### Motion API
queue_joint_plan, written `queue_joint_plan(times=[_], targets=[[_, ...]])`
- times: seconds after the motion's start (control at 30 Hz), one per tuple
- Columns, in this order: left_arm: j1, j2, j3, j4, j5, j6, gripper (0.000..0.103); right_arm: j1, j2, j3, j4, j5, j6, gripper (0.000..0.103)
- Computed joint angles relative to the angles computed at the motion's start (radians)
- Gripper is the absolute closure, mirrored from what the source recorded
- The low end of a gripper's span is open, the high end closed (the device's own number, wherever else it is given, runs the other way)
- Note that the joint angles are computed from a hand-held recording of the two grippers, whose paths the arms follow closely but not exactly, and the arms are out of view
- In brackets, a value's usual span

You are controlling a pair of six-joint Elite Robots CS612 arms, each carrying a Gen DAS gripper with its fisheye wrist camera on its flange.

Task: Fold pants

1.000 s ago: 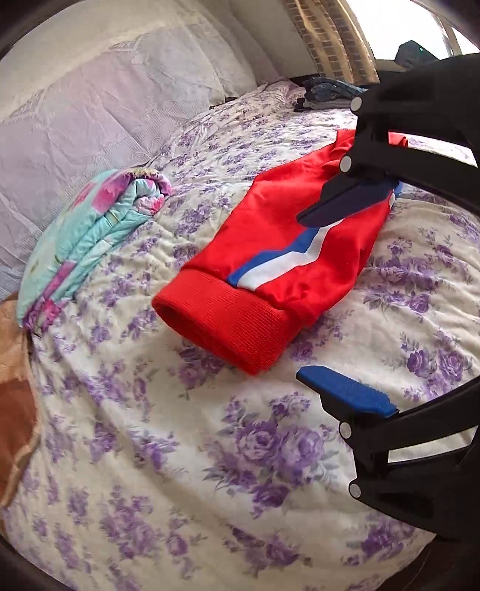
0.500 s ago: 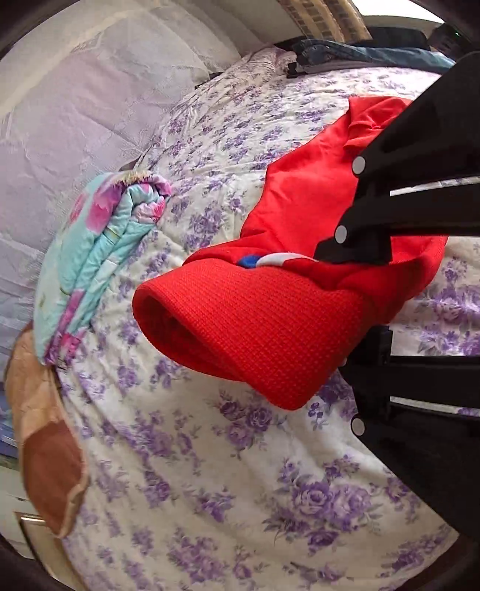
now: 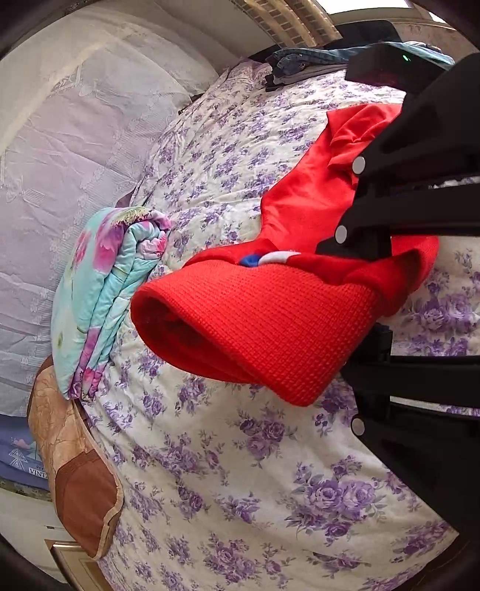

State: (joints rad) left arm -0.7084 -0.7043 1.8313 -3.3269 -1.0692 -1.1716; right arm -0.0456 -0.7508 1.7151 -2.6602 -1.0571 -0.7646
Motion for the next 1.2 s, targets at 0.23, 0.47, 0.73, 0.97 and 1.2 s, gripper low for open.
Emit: queue_joint_plan(times=[0.23, 0.47, 0.73, 0.97, 1.2], targets=[[0.000, -0.003, -0.007, -0.014, -0.007, 0.025, 0.084, 0.037, 0.066, -0.148, 0.006, -0.063, 0.114, 0.084], [-0.011, -0.007, -0.036, 0.066, 0.024, 0.048, 0.084, 0.044, 0.089, -0.172, 0.022, -0.076, 0.132, 0.084], [-0.040, -0.019, -0.082, 0.152, 0.067, 0.117, 0.084, -0.097, 0.005, -0.037, -0.155, 0.126, 0.218, 0.076], [-0.075, 0.052, -0.304, 0.334, -0.027, 0.292, 0.084, -0.250, -0.015, 0.048, -0.346, 0.213, 0.382, 0.071], [-0.088, 0.257, -0.676, 0.625, -0.246, 0.399, 0.085, -0.337, 0.006, 0.069, -0.410, 0.188, 0.482, 0.069]])
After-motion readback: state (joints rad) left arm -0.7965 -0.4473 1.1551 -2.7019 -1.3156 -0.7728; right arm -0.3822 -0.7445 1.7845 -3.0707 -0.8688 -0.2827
